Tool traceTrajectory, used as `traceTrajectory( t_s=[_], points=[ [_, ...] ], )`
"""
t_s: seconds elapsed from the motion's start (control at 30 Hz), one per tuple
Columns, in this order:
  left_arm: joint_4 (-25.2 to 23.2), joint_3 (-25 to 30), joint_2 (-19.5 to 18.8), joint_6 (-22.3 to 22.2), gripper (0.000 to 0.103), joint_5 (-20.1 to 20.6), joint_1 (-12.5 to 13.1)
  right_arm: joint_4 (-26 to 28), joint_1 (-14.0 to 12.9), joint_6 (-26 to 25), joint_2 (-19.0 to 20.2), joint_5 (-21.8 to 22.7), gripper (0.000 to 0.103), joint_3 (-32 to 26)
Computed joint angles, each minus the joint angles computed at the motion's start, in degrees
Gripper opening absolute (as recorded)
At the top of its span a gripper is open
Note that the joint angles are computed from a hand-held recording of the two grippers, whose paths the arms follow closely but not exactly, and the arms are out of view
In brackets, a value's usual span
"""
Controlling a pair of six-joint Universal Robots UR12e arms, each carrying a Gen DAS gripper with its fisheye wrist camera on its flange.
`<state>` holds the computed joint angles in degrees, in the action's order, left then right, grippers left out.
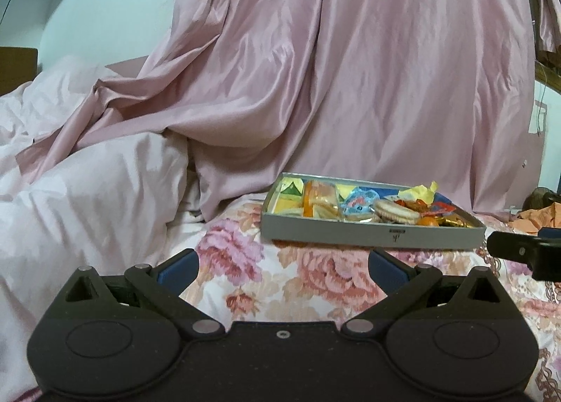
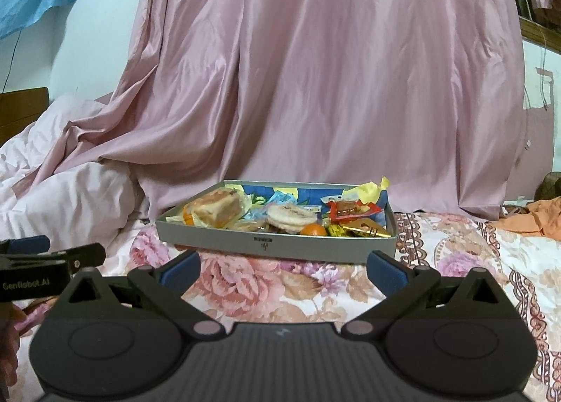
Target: Organize snacks
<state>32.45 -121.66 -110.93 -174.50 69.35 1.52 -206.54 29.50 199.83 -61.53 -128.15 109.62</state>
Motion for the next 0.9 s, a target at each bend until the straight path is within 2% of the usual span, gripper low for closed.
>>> traceTrajectory(
  t_s=[0.4, 0.63, 0.73, 0.9],
  points=[
    [-0.09, -2.93, 1.44, 0.84, 0.102, -1.81, 2.07, 0.63, 1.88, 1.30, 0.40, -2.03, 0.103, 0.27],
    [-2.26, -4.58, 2.12, 2.68, 0.102, -2.09, 3.01, 3.82, 3.18, 5.13, 0.34, -2.78, 0.103, 0.95],
    [-3.59, -5.15, 2.46, 2.42, 0.102, -2.24, 3.35, 4.36, 3.58, 5.29, 0.47, -2.90, 0.103, 1.06],
    [-2.78, -5.48, 1.85, 3.71, 0.102, -3.00, 3.71, 5.29, 3.90, 5.98, 0.50, -3.06, 0.103, 1.17]
  ],
)
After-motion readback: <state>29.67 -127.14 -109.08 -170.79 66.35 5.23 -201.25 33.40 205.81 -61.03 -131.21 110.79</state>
